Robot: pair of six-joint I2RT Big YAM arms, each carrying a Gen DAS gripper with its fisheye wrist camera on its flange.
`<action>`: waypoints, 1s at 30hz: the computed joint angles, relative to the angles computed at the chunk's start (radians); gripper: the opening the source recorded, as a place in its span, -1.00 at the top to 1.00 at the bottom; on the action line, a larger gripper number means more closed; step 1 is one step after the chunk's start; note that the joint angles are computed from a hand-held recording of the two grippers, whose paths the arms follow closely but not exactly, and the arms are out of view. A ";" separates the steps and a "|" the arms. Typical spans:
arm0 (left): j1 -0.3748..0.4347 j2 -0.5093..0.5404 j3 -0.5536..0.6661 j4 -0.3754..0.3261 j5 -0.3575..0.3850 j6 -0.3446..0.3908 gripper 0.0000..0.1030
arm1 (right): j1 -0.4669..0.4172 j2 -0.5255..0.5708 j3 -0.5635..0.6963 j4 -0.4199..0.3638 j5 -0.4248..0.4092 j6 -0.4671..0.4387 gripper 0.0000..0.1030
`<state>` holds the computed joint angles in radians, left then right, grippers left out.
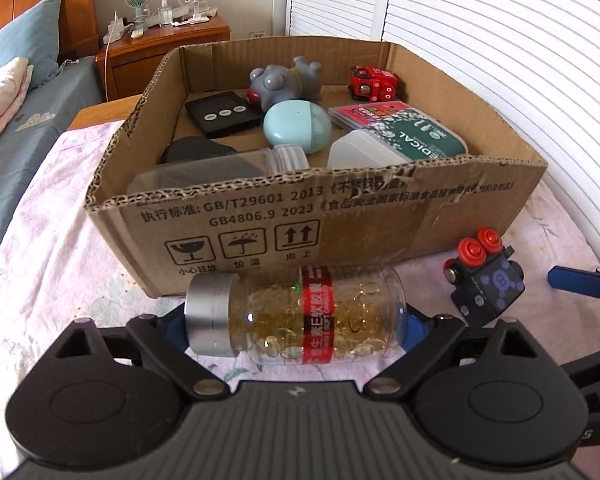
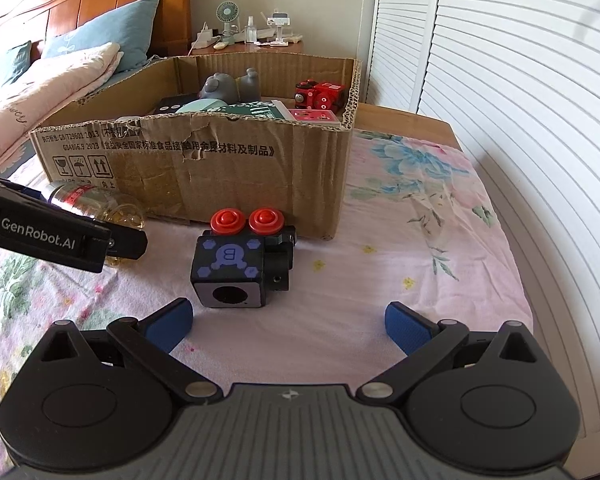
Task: Organize rigid objects
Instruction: 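Grasp the black cube with red buttons with the right tool while the left tool holds the jar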
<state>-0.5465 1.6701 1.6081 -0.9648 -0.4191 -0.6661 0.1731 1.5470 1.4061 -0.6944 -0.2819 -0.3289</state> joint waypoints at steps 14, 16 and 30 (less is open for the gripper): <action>-0.001 -0.105 -0.128 0.007 -0.029 -0.013 -0.81 | 0.032 -0.003 0.007 -0.018 0.038 0.028 -1.00; 0.002 -0.115 -0.141 0.019 -0.025 -0.014 -0.81 | 0.038 0.004 0.015 -0.021 0.032 0.020 -1.00; 0.015 -0.139 -0.183 0.078 0.008 -0.009 -0.85 | 0.048 0.044 0.063 -0.034 -0.062 -0.068 -0.77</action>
<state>-0.5314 1.5314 1.4247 -0.8865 -0.4114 -0.6750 0.2212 1.5905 1.4688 -0.7282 -0.3442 -0.3971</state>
